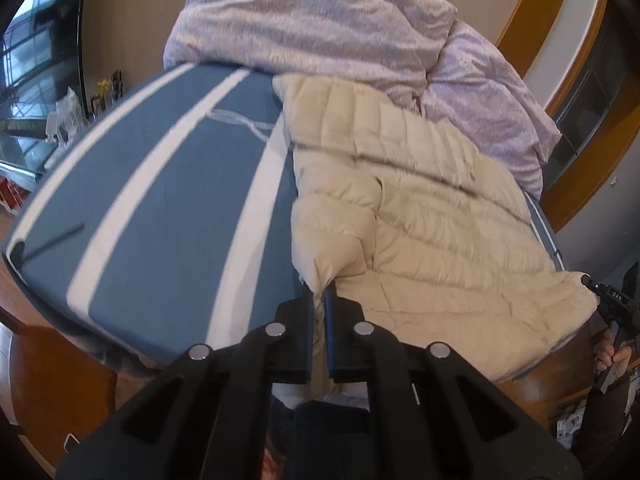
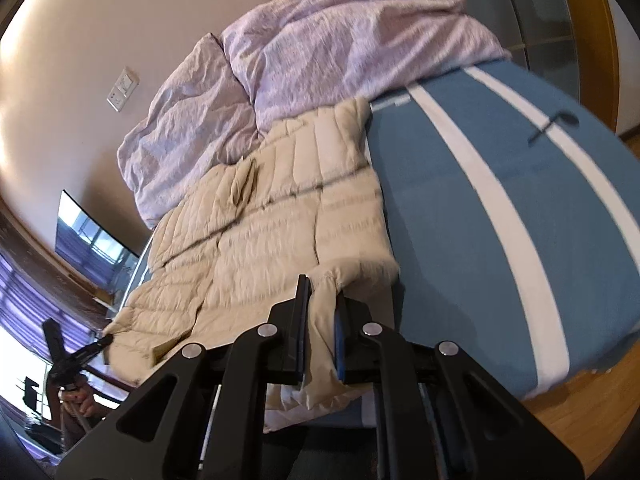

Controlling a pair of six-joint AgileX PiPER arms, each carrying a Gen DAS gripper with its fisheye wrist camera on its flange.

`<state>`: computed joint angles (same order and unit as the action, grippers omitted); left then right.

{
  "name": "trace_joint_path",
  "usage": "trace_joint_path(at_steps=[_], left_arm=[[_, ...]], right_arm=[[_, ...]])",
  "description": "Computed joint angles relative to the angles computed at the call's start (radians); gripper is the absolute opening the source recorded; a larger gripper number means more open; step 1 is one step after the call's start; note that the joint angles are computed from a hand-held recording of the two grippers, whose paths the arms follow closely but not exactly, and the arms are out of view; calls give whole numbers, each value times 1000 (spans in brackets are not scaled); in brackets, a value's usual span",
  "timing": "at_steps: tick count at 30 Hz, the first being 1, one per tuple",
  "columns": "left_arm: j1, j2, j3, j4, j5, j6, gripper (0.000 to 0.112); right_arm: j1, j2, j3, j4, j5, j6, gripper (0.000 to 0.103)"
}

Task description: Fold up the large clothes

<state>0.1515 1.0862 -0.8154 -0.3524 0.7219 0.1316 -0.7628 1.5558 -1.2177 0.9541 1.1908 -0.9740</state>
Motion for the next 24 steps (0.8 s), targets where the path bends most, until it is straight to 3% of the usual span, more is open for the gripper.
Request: trace_joint_path(at_steps=[4,9,16,24], left_arm=[[1,52,-105,-7,-11,-26,5],[-55,149,-252,86,-41,-136,5],[-128,416,-600,286,-14,-328,5],[-140,798,-1049,393,89,-482,5]], right_arm=[[71,13,-73,0,-60,38,11],[190,72,-208,-30,-172,123,11],[347,244,-498,-171,-325,359,11],[500,548,-955,-461,-376,686,11]])
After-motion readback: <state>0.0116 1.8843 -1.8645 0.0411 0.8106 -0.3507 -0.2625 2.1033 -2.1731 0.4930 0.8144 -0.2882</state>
